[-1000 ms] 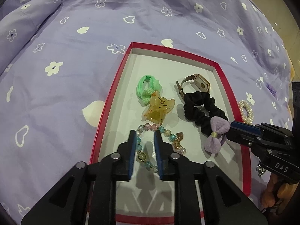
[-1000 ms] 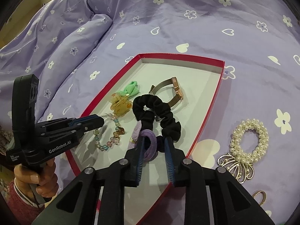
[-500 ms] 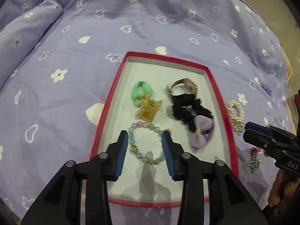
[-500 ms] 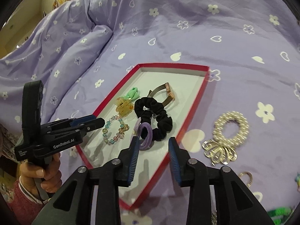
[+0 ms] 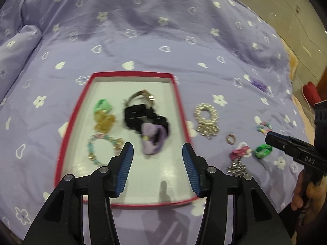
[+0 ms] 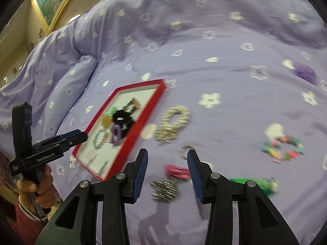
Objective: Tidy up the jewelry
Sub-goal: 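Grasp the green braided hair tie with the left tool while the right tool grasps the colorful beaded bracelet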
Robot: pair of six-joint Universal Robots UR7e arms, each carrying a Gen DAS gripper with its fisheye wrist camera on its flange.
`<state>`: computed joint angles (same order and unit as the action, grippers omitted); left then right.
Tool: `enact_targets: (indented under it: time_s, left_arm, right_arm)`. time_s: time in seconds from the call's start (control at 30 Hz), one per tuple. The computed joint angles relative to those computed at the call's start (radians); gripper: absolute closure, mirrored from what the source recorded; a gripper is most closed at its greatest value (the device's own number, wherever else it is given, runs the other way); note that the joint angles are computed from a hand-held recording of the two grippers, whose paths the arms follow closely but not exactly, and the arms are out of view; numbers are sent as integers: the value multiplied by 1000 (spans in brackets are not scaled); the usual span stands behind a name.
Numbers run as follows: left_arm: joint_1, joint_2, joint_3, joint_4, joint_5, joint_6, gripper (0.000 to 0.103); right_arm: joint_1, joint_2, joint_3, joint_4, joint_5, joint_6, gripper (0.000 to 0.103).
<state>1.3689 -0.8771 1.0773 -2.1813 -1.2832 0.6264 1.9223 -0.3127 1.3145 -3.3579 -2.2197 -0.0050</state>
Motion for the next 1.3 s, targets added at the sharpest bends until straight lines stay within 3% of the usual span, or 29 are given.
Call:
enact_targets:
  time_s: [0.53, 1.3]
  left_arm:
    - [-58, -65, 177, 1, -15, 54, 54]
    - [-113, -49, 242, 64, -30, 142, 52]
  right_arm:
    - [-21, -124, 303, -259, -95, 82, 58]
    - [-75, -174, 380, -310, -90, 108, 58]
